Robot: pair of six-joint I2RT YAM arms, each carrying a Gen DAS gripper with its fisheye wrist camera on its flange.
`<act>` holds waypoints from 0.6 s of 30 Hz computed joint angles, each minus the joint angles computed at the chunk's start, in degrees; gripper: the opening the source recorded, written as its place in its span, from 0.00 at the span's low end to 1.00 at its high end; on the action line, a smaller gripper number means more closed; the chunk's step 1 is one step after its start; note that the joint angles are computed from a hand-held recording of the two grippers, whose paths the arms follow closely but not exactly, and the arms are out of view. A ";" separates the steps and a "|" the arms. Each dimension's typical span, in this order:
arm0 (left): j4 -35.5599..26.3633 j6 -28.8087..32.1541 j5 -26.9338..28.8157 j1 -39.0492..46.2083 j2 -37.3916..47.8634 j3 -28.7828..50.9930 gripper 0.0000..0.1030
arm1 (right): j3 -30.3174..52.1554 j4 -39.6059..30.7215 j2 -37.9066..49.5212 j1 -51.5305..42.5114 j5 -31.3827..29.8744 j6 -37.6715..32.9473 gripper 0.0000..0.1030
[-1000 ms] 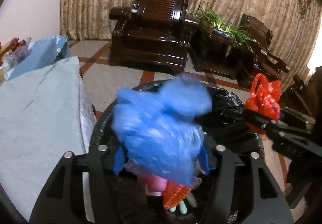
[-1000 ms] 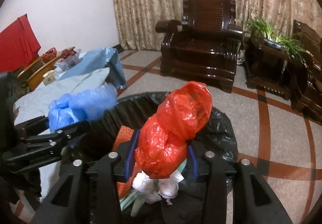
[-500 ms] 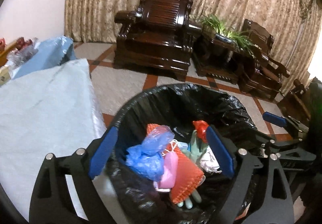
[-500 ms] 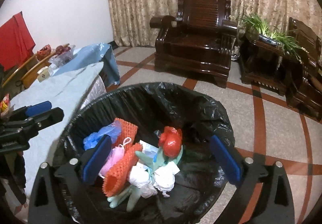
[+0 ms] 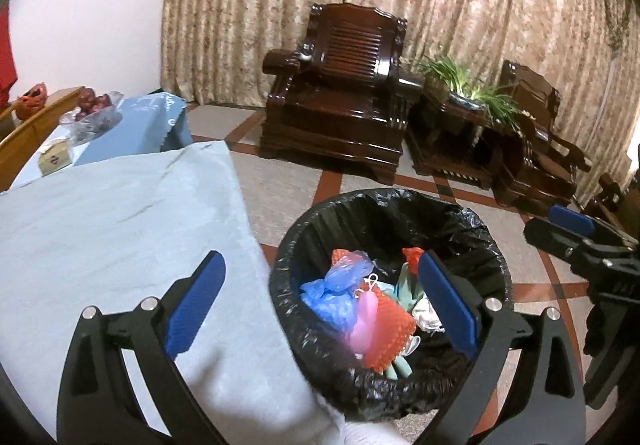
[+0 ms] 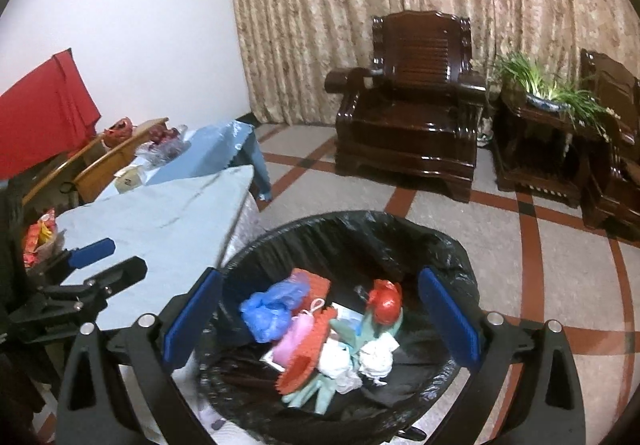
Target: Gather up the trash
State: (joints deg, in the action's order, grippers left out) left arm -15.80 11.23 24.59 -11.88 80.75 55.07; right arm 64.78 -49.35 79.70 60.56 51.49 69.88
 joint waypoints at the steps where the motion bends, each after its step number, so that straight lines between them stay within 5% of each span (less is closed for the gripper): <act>1: -0.82 0.18 0.56 0.94 -1.34 -0.24 0.92 | 0.99 -0.74 0.44 0.40 0.37 0.14 0.94; 18: -9.30 1.38 5.43 9.57 -15.36 -1.18 0.95 | 17.60 -15.07 9.76 9.64 6.38 6.12 0.94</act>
State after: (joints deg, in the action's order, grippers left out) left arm -25.10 12.62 30.02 -2.31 65.39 53.89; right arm 82.38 -64.42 89.46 70.21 57.88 76.00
